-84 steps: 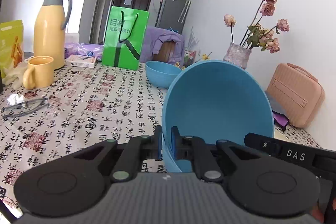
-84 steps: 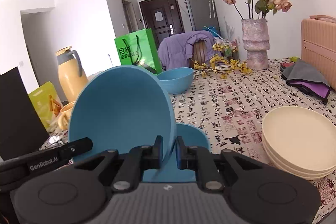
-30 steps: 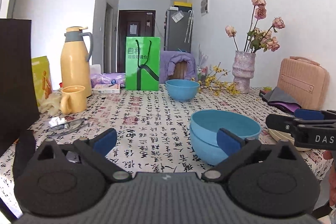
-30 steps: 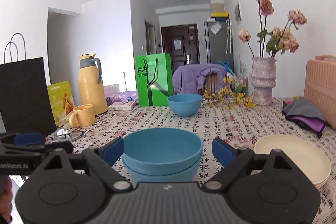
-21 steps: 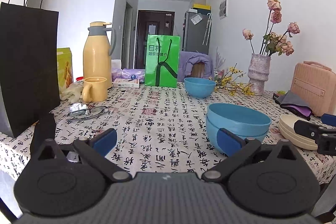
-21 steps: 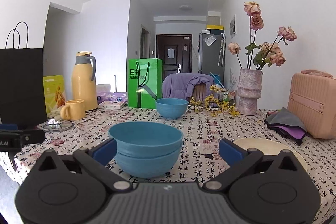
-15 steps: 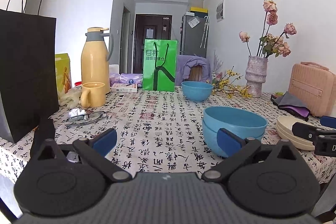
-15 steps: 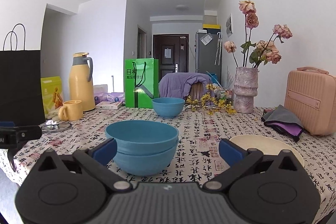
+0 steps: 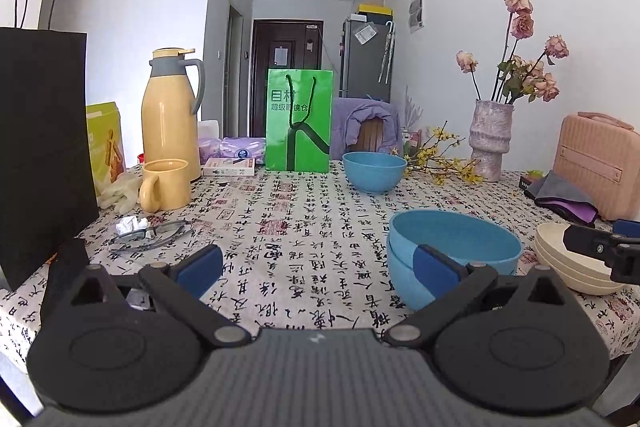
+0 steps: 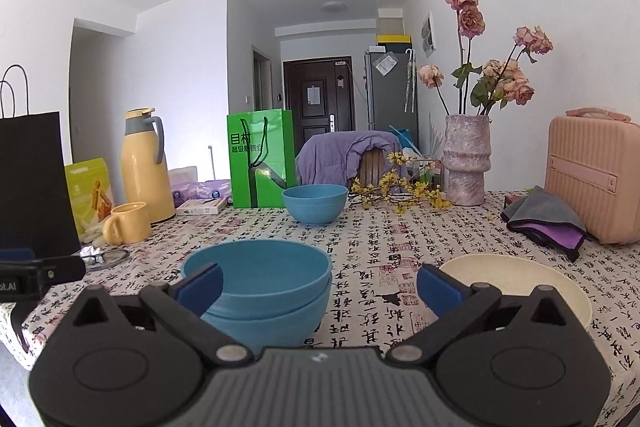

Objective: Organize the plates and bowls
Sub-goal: 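Move both tools to the last blue bowl beside the green bag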

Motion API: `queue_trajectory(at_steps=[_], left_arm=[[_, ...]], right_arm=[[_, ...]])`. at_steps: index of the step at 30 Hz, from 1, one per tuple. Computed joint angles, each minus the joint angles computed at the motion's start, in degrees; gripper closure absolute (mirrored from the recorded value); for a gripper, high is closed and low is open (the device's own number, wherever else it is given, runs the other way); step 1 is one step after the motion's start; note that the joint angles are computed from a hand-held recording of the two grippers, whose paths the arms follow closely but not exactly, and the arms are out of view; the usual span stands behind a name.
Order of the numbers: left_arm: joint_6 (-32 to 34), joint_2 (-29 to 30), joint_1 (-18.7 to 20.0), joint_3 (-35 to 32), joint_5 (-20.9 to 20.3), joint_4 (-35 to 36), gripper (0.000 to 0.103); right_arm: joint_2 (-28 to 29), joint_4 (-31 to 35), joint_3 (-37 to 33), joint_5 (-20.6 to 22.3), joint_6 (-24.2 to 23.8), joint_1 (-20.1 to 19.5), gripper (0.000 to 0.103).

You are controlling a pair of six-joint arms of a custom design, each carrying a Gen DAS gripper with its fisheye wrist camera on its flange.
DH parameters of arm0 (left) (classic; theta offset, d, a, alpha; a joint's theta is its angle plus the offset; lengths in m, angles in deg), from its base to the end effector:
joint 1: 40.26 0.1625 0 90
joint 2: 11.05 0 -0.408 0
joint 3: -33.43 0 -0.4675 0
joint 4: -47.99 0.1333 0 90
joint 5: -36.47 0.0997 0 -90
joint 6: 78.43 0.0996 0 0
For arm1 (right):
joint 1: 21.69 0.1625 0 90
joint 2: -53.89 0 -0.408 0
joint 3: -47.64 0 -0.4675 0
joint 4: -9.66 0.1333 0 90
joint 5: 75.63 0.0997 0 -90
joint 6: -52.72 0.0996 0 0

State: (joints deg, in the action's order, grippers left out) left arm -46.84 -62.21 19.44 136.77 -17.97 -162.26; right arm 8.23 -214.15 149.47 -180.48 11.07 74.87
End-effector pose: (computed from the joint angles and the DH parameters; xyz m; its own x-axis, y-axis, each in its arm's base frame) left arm -0.1653 -0.6619 0.1732 -0.7314 0.1218 -0.6709 0.6710 0.3037 -0.6764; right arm 0.1826 -0.6442 0.1427 -0.7227 -0.0380 0.6902 -0.6755 0.2508 -0.6934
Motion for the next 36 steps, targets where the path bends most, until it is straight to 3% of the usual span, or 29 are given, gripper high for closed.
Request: queue_trajectory(at_steps=[10,16,25,32,36], left_arm=[[-3.64,4.89,1.85,-13.51,-1.32,14.43,0.000],[-3.29,9.70,2.91,-22.63,-2.90,18.57,0.000],[-3.23,16.66,4.17,-35.98,-4.76,26.97,0.000],[-4.74,25.19,4.97,-52.27,-4.57,36.16,0.000],[-6.14,32.36,5.76,-66.12,-5.04,45.03,0.000]], right_arm=[[1.86,10.79,-11.31,-1.90,0.85,-0.18,0.000],[4.35,19.46,-20.31,-2.29,-0.05,-0.62,0.000],[8.31,35.00,-33.97,-1.16,4.77,-1.53,0.000],[15.64,50.45,-51.43,-2.49,7.15,-1.88,0.000],[23.29,62.37,-67.47,-3.01,9.20,-2.02,0.000]])
